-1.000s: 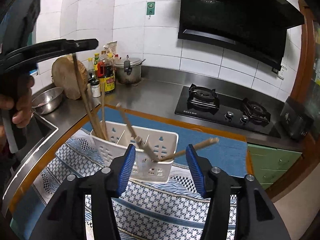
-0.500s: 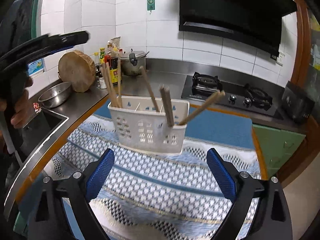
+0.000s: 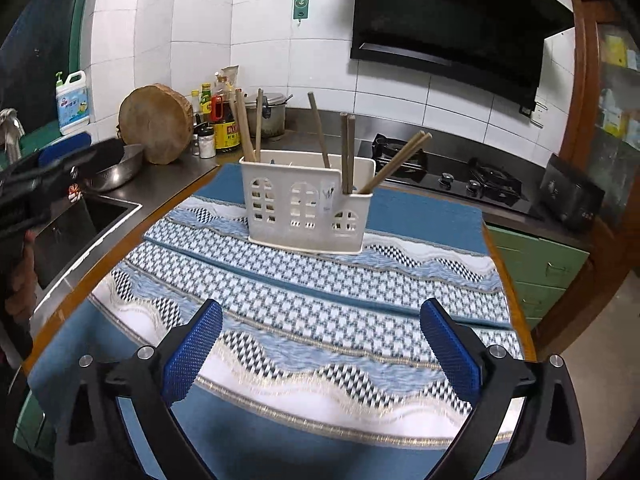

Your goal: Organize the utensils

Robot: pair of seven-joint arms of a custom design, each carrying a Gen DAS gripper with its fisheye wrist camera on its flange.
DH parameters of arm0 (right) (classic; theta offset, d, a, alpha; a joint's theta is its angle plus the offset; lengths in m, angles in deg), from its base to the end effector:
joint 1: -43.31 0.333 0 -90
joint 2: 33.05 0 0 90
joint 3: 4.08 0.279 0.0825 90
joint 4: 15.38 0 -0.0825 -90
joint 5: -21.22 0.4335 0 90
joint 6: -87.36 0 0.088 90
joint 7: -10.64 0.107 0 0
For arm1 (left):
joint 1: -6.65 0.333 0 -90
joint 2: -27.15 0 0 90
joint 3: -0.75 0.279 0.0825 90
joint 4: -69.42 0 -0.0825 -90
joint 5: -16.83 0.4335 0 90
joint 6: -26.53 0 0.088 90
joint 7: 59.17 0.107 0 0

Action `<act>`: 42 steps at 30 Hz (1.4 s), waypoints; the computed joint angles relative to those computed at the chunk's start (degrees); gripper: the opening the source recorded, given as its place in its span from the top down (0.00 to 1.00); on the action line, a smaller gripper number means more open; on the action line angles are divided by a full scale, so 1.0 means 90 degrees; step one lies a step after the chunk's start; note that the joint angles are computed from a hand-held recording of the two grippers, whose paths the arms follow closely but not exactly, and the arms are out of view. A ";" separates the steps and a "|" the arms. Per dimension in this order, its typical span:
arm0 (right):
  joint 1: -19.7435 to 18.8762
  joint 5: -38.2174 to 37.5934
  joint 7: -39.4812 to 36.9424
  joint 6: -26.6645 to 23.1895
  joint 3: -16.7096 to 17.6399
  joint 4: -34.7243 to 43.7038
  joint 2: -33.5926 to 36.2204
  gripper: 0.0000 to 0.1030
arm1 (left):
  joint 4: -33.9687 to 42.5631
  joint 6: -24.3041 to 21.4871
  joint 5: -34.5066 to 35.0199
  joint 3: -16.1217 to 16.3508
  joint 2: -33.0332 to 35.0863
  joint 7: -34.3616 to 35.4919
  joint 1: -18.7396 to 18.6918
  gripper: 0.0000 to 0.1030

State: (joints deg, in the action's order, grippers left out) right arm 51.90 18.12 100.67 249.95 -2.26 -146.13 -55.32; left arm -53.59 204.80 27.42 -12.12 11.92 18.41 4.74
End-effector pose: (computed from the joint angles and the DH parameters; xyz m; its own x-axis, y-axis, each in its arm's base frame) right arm 0.5364 0.1030 0.5716 0.1946 -0.9789 0.0629 -0.5657 -0.1643 -0.8081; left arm 0.5500 -0.1735 0.6108 -0.2320 -0.9722 -0.0303 -0.3229 0.1063 -0.9404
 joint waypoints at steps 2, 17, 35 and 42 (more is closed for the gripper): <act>-0.0154 -0.0213 0.0232 0.0052 0.0172 -0.0226 -0.0185 0.07 | -0.0397 0.0016 -0.0180 0.0170 -0.0292 0.0063 -0.0220 0.05; -0.0386 -0.0915 0.1454 0.0155 0.0572 -0.1522 -0.1431 0.07 | -0.2255 -0.0231 -0.0529 -0.0128 -0.1948 -0.0218 0.0129 0.05; -0.0129 -0.0501 0.1623 0.0038 0.0546 -0.2252 -0.2335 0.07 | -0.3130 -0.0533 -0.0824 0.0296 -0.2849 -0.0129 -0.0516 0.05; -0.0074 -0.0430 0.1666 -0.0081 0.0529 -0.2366 -0.2466 0.07 | -0.3252 -0.0625 -0.0819 0.0231 -0.3040 -0.0123 -0.0520 0.05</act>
State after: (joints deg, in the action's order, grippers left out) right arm 51.23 14.25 115.67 249.22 2.50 -167.43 -77.51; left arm -82.86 199.18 20.04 -10.04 -15.44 17.30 0.06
